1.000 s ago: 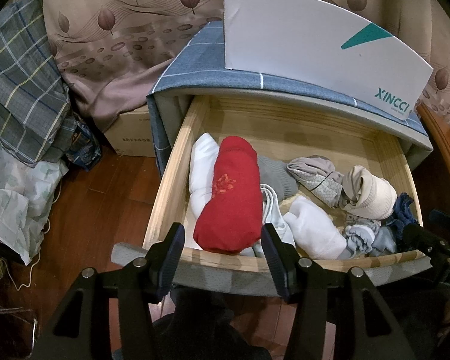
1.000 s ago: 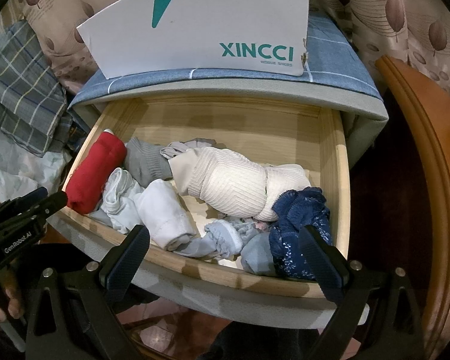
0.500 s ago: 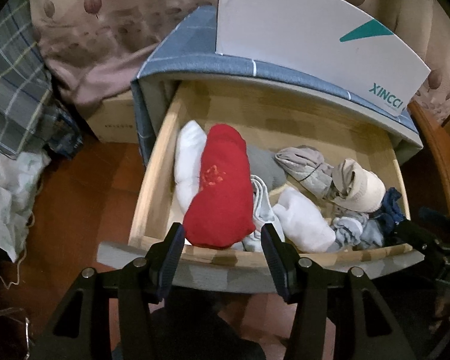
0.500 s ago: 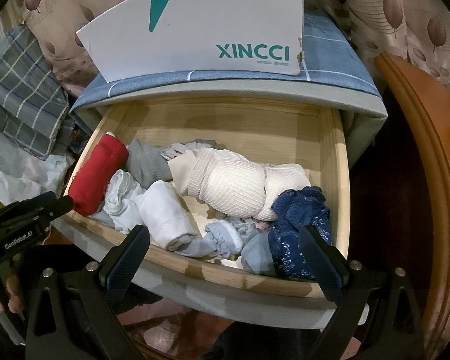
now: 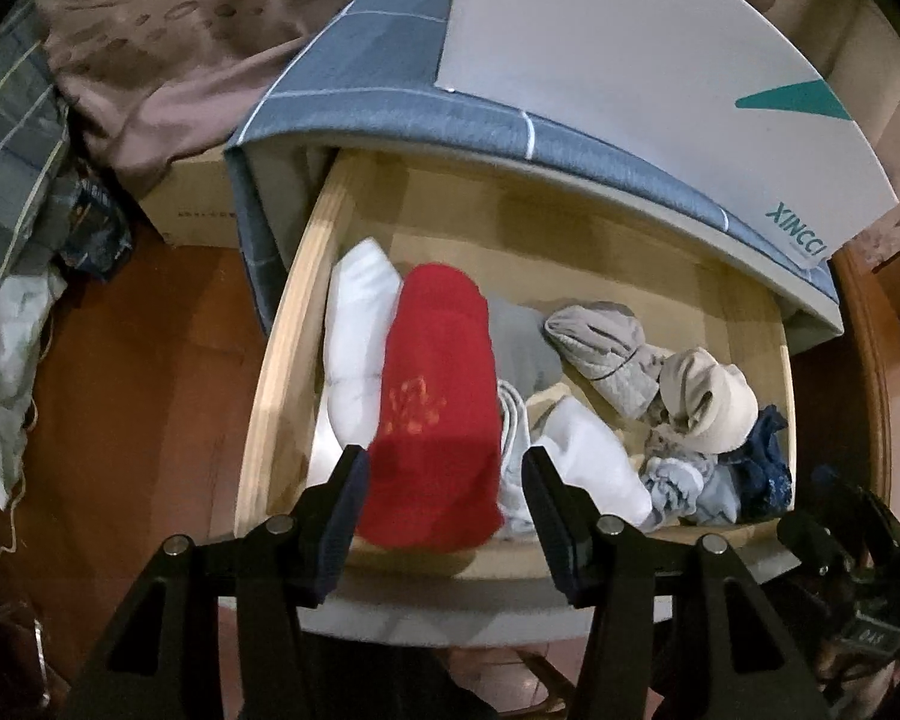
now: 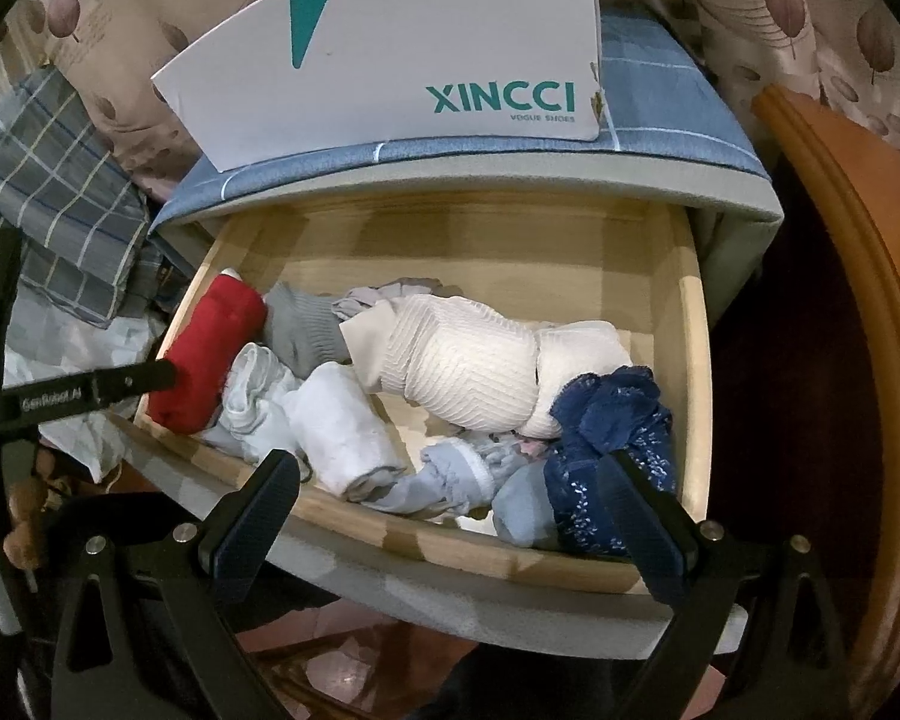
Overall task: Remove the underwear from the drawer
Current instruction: 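Grasp the rolled red sock with the left tool while the right tool reaches toward the navy lace underwear, then lift the red sock with the left tool while the right tool grasps the navy lace underwear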
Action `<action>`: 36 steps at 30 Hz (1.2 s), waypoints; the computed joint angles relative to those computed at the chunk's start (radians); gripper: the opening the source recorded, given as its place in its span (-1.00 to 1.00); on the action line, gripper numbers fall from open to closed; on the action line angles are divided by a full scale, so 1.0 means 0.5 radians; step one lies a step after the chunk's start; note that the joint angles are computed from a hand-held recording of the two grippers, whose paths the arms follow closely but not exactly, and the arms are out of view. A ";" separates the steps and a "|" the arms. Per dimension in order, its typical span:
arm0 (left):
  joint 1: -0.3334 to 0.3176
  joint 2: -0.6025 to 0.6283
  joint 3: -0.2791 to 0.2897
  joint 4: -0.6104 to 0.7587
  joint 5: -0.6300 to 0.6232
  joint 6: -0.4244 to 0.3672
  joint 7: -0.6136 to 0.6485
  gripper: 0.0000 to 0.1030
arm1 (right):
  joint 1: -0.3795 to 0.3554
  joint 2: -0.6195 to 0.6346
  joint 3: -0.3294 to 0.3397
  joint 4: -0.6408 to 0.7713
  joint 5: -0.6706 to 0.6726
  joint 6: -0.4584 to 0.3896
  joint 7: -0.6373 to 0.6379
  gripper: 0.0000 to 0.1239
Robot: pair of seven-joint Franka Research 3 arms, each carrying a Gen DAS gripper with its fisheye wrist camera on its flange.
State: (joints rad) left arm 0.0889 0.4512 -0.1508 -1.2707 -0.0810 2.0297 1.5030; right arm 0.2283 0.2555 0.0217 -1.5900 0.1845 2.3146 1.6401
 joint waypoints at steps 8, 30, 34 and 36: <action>-0.036 0.330 -0.010 0.498 0.048 -0.371 0.015 0.05 | 0.000 0.007 0.001 0.011 0.009 -0.009 0.000 0.59; -0.063 0.412 -0.013 0.528 0.149 -0.298 0.021 -0.32 | 0.009 0.062 -0.008 0.096 -0.016 -0.126 0.050 0.59; -0.036 0.291 -0.031 0.347 0.092 -0.164 0.050 -0.36 | 0.018 0.070 -0.012 0.111 -0.056 -0.151 0.073 0.59; -0.020 0.220 -0.040 0.250 0.058 -0.092 0.078 -0.36 | 0.026 0.085 -0.019 0.136 -0.092 -0.183 0.092 0.59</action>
State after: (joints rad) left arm 0.0787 0.5610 -0.1709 -1.1454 -0.0521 1.9837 1.5420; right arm 0.2413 0.2977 0.0123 -1.5220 0.1383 2.2234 1.6859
